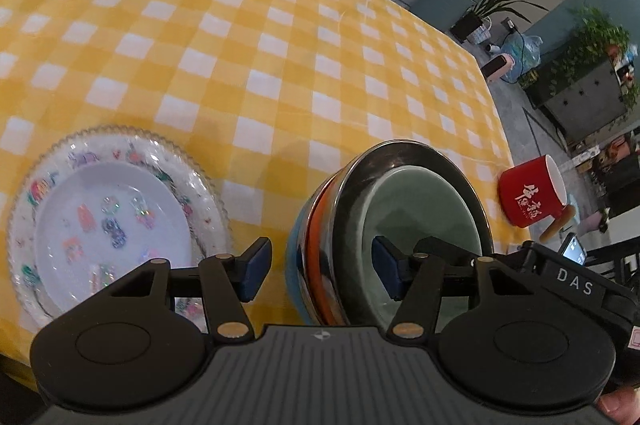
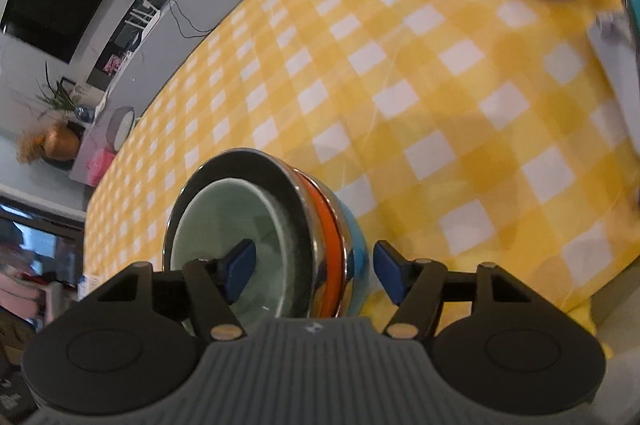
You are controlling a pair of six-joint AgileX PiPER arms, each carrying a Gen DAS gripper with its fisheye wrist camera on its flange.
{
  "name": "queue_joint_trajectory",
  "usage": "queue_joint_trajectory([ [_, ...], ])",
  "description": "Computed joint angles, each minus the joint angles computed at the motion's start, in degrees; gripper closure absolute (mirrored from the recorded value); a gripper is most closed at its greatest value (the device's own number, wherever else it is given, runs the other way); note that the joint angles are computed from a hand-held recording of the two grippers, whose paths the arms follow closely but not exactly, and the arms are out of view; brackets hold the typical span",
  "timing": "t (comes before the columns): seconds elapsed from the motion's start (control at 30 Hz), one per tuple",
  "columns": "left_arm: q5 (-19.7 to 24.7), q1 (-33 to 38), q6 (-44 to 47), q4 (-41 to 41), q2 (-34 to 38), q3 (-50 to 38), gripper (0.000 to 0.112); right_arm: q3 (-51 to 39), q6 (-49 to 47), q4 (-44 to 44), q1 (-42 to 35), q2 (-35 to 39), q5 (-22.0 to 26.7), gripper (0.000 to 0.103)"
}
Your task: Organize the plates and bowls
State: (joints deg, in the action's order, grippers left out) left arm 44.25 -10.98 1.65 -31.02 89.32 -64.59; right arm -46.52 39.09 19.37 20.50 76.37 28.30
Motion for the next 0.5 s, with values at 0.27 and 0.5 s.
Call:
queue_joint_trajectory([
  [0.27, 0.19, 1.54, 2.11, -3.91, 0.69, 1.10, 0.056, 1.15, -2.74, 5.99, -1.26, 0.30, -1.18, 0.043],
  [0.5, 0.51, 1.72, 2.46, -4.67, 1.29, 0.92, 0.064, 1.37, -9.28, 12.20, -4.49, 2.05, -0.21, 0.049],
])
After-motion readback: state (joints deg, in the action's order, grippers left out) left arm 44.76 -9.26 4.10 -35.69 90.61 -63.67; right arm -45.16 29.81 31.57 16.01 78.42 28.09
